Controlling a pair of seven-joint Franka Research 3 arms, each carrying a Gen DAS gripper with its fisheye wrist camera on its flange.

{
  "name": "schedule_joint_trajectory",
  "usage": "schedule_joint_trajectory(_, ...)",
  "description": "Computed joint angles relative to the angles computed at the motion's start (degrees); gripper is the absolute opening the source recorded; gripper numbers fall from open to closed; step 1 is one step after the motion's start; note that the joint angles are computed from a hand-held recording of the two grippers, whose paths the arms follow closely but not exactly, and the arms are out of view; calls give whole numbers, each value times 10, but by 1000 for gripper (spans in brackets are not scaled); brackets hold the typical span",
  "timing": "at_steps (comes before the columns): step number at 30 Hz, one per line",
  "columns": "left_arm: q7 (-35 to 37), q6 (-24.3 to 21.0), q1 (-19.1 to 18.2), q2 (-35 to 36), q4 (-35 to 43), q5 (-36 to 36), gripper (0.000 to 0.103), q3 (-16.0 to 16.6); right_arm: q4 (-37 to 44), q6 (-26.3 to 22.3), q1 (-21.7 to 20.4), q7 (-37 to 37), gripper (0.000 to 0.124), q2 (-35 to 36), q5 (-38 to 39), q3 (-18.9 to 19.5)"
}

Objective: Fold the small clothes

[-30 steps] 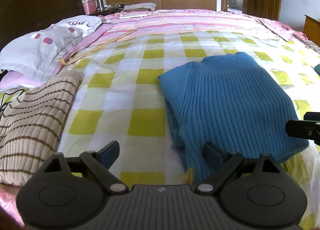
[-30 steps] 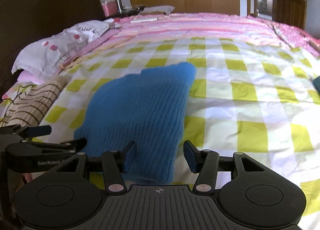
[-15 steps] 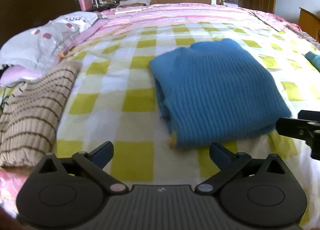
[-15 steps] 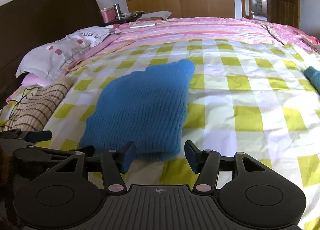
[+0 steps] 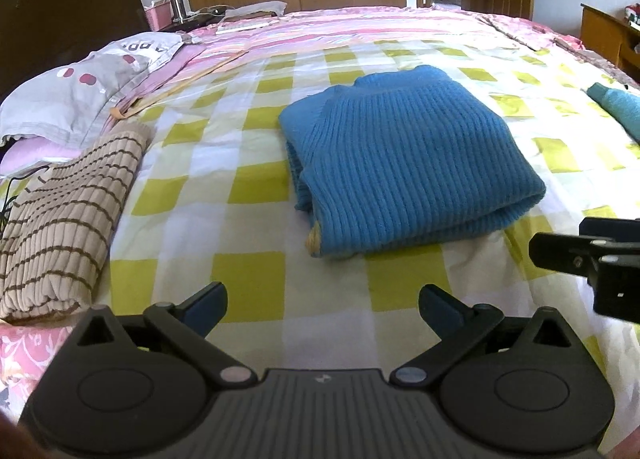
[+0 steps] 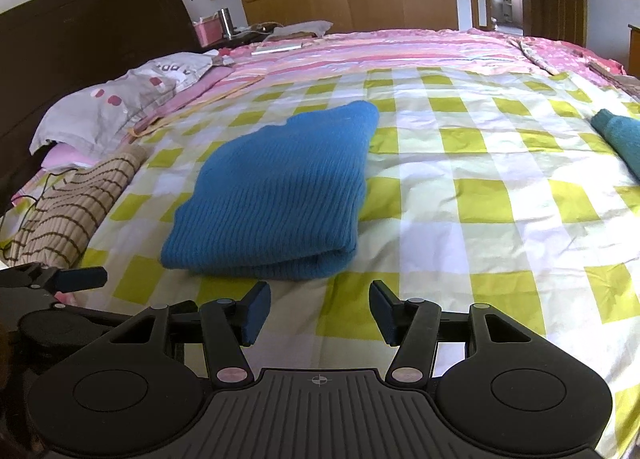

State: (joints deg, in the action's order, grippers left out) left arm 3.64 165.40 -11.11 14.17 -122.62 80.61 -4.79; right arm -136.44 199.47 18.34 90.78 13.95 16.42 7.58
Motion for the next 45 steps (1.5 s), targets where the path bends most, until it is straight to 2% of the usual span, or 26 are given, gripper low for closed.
schedule_joint_trajectory(13,-59,0,3,-22,-21,59,103,-11,-39,30,24,-3,56,-18,30,-6)
schedule_joint_trajectory(26,-77,-2,9,-32,-31,83,103,-23,-56,50,30,2,57,-22,36,-4)
schedule_joint_trajectory(36,-74,-3,10,-30,-32,71,103,-23,-58,46,49,-14,58,-23,77,-12)
schedule_joint_trajectory(45,-87,-1,10,-32,-33,90,103,-24,-52,37,60,-30,58,-17,103,-18)
